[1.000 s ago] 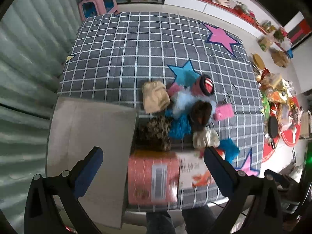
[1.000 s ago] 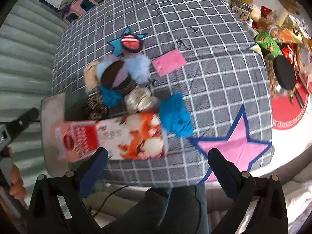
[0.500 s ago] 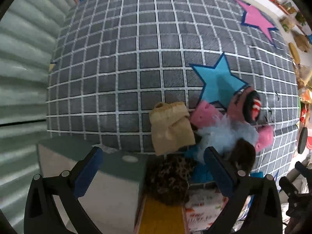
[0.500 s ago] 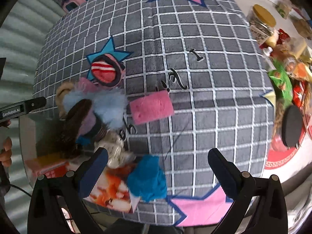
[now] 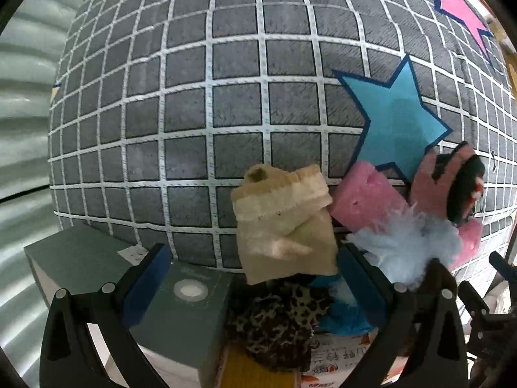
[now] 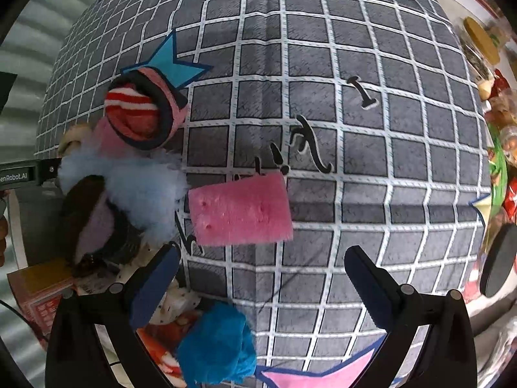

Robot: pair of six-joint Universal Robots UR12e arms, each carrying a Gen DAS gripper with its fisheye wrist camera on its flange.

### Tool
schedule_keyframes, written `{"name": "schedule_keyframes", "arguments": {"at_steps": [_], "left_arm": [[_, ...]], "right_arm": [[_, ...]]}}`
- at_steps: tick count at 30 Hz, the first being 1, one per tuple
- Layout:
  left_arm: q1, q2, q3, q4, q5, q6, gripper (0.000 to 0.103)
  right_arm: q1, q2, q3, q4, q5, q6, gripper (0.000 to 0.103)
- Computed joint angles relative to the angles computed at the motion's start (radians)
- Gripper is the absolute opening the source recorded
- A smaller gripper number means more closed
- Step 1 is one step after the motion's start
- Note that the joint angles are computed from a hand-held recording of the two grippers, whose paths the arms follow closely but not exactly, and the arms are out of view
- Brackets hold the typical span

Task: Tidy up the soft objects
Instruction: 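Grasp the beige sock with the left tool while the right tool grasps the pink sponge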

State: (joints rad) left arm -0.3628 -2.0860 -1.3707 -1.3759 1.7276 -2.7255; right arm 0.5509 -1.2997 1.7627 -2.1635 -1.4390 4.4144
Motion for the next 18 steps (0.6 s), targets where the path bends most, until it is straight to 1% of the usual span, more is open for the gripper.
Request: {"name": "schedule_keyframes", "arguments": {"at_steps": [4,8,11,13,14,15,16,17,18], "left_arm": [[-0.013,-0.016,0.010,-0.009,0.018,-0.031,0.103],[-0.010,-0.026,0.006,-0.010,0.028,-0.039,0.102],[-0.008,-0.038,0.004,-0.002,0.038,-0.035,0.098],[-0.004,-0.051,0.007,0.001,0.027,-0.025,0.090],[-0.002,-0.053,0.006,-0.001,0.022,-0.025,0.082],[0.002,-0.056,0.009,-0.009,0.009,-0.027,0.071],[0.003,-0.057,0.011,-0.019,-0.007,-0.033,0.065],[0.008,-0.058,0.015,-0.034,-0.031,-0.038,0.051],[0.012,-0.056,0.020,-0.051,-0.050,-0.042,0.040]], "right_arm": [[-0.005,0.040,-0.027,0.012,-0.001,-0.061,0.103],[-0.001,0.083,-0.052,-0.001,0.000,-0.112,0.103],[0.003,0.121,-0.091,0.045,-0.006,-0.151,0.103],[0.005,0.136,-0.112,0.076,-0.015,-0.155,0.103],[0.006,0.137,-0.115,0.084,-0.016,-0.151,0.103],[0.007,0.138,-0.117,0.088,-0.018,-0.143,0.102],[0.007,0.137,-0.115,0.082,-0.022,-0.133,0.094],[0.003,0.134,-0.114,0.087,-0.030,-0.132,0.090],[0.006,0.133,-0.120,0.103,-0.047,-0.133,0.078]]}}
